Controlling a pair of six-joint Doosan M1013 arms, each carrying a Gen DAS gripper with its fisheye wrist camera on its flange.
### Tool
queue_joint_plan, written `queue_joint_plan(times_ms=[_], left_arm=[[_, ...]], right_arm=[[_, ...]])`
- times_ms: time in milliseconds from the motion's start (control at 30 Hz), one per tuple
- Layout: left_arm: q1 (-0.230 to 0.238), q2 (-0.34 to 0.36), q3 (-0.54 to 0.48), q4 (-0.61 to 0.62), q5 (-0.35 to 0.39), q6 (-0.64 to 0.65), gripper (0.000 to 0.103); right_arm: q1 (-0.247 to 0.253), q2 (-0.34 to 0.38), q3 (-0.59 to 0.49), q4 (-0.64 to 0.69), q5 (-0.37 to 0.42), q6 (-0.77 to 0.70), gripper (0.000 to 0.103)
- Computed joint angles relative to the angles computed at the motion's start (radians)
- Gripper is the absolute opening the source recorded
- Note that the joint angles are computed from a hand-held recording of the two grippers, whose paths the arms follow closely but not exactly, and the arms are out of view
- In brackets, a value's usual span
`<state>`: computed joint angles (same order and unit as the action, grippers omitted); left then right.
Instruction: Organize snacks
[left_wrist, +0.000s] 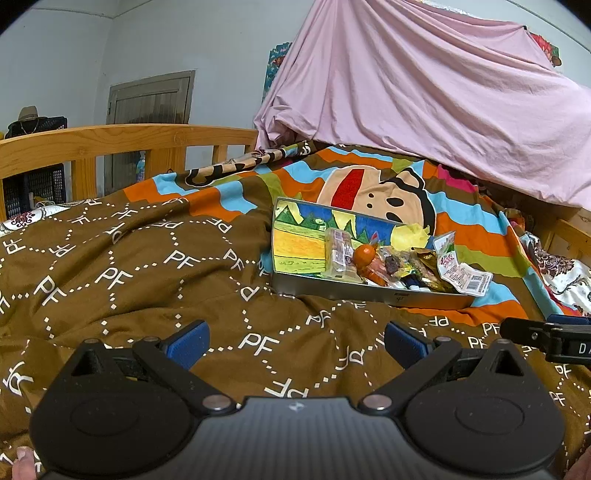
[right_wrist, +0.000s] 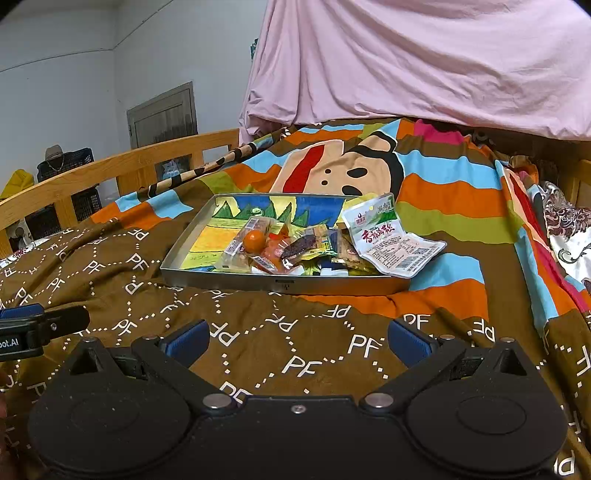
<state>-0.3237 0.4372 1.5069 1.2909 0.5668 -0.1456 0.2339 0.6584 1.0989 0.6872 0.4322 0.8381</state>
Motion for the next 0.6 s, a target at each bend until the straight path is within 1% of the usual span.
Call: queue_joint_plan(times_ms=[333,400,500,600], left_arm=[[-0.002,-0.001,0.005,0.008,0.001,-0.008,0.103],[-0.006,0.001,0.0,0.001,0.021,-0.001,0.103],[-0.013,0.011,-0.022,-0.056,0.077,0.046,0.103],[-0.018,0.018,-0.035,-0.075,0.118,0.076,0.103]], right_arm=[[0.0,0.0,-0.002,-0.005,0.003,0.006,0.102],[-0.001,0.001,-0.003,-0.005,0.004,0.007,0.102],[0.0,0.001,-0.003,-0.008,0.004,0.012,0.102],[0.0,-0.001,-0.001,-0.011,0.005,0.019,0.102]])
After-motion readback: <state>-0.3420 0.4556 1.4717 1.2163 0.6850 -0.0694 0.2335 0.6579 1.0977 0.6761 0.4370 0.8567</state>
